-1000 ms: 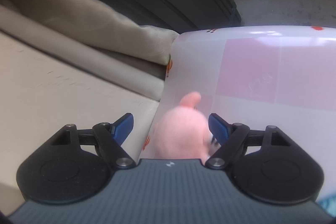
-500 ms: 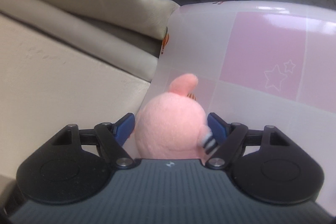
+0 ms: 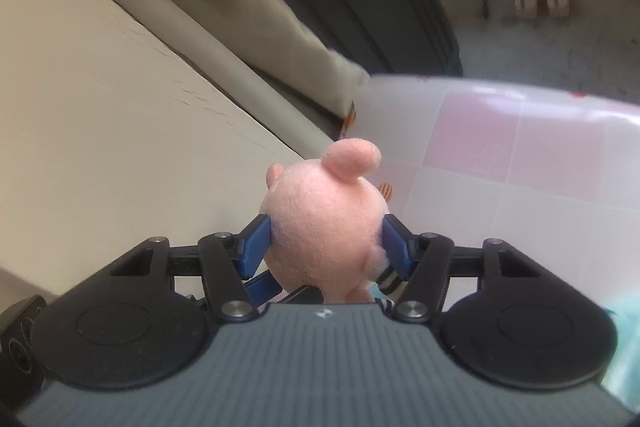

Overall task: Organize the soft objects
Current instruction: 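Grasp the pink plush pig by its body with the right gripper, then carry the plush pig into the cardboard box and release it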

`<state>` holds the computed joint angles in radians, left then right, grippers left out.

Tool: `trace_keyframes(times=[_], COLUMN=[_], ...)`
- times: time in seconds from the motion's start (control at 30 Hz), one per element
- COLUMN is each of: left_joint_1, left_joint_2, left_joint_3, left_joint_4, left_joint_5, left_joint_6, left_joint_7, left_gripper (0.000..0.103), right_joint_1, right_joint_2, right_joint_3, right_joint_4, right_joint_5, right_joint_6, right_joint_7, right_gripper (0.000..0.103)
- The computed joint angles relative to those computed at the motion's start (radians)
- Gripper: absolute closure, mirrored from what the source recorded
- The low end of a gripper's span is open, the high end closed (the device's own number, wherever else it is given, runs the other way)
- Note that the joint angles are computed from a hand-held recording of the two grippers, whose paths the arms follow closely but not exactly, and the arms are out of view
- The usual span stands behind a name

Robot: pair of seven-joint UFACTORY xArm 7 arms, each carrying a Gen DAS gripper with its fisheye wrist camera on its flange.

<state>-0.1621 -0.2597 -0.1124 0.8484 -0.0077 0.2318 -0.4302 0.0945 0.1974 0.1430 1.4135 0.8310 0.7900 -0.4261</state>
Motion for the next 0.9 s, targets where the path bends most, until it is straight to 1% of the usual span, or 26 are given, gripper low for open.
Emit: trace_keyframes(times=[0.1, 0.13, 0.17, 0.23, 0.27, 0.4, 0.47, 0.53, 0.6, 0.67, 0.73, 0.8, 0.83, 0.9], left_joint_1=[-0.073, -0.105, -0.137, -0.196, -0.211, -0.215, -0.212, -0.203, -0.201, -0.188, -0.172, -0.162, -0.157, -0.146], left_joint_2=[-0.08, -0.103, -0.122, -0.157, -0.173, -0.247, -0.294, -0.342, -0.391, -0.44, -0.481, -0.519, -0.538, -0.55], left_joint_3=[0.009, 0.014, 0.021, 0.026, 0.023, -0.021, -0.031, -0.039, -0.033, -0.034, -0.039, -0.04, -0.042, -0.044], left_joint_4=[-0.018, -0.022, -0.026, -0.038, -0.047, -0.104, -0.144, -0.185, -0.222, -0.249, -0.267, -0.288, -0.299, -0.301], left_joint_5=[-0.052, -0.074, -0.097, -0.136, -0.147, -0.144, -0.139, -0.128, -0.122, -0.109, -0.098, -0.093, -0.091, -0.085], left_joint_6=[0.006, 0.016, 0.029, 0.06, 0.078, 0.161, 0.185, 0.202, 0.221, 0.249, 0.278, 0.303, 0.315, 0.336], left_joint_7=[0.055, 0.079, 0.107, 0.16, 0.176, 0.174, 0.169, 0.16, 0.161, 0.158, 0.147, 0.135, 0.126, 0.114], left_gripper=[0.063, 0.06, 0.053, 0.047, 0.046, 0.045, 0.045, 0.045, 0.045, 0.045, 0.045, 0.045, 0.045, 0.045], right_joint_1=[-0.021, -0.023, -0.024, -0.034, -0.045, -0.119, -0.17, -0.234, -0.309, -0.371, -0.417, -0.47, -0.497, -0.533], right_joint_2=[-0.181, -0.244, -0.305, -0.432, -0.488, -0.679, -0.746, -0.786, -0.812, -0.807, -0.799, -0.79, -0.778, -0.726], right_joint_3=[-0.032, -0.053, -0.078, -0.132, -0.161, -0.308, -0.371, -0.407, -0.406, -0.393, -0.372, -0.322, -0.285, -0.209], right_joint_4=[-0.134, -0.18, -0.225, -0.313, -0.347, -0.444, -0.475, -0.496, -0.534, -0.566, -0.612, -0.682, -0.723, -0.767], right_joint_5=[0.049, 0.059, 0.063, 0.042, 0.023, -0.062, -0.138, -0.248, -0.389, -0.514, -0.623, -0.751, -0.821, -0.935], right_joint_6=[-0.008, -0.006, -0.003, -0.002, 0.009, 0.076, 0.101, 0.113, 0.091, 0.063, 0.006, -0.094, -0.158, -0.243], right_joint_7=[-0.028, -0.03, -0.03, -0.015, 0.003, 0.079, 0.114, 0.148, 0.172, 0.202, 0.219, 0.247, 0.272, 0.354], right_gripper=[0.044, 0.044, 0.044, 0.044, 0.044, 0.044, 0.043, 0.043, 0.043, 0.043, 0.043, 0.042, 0.042, 0.041])
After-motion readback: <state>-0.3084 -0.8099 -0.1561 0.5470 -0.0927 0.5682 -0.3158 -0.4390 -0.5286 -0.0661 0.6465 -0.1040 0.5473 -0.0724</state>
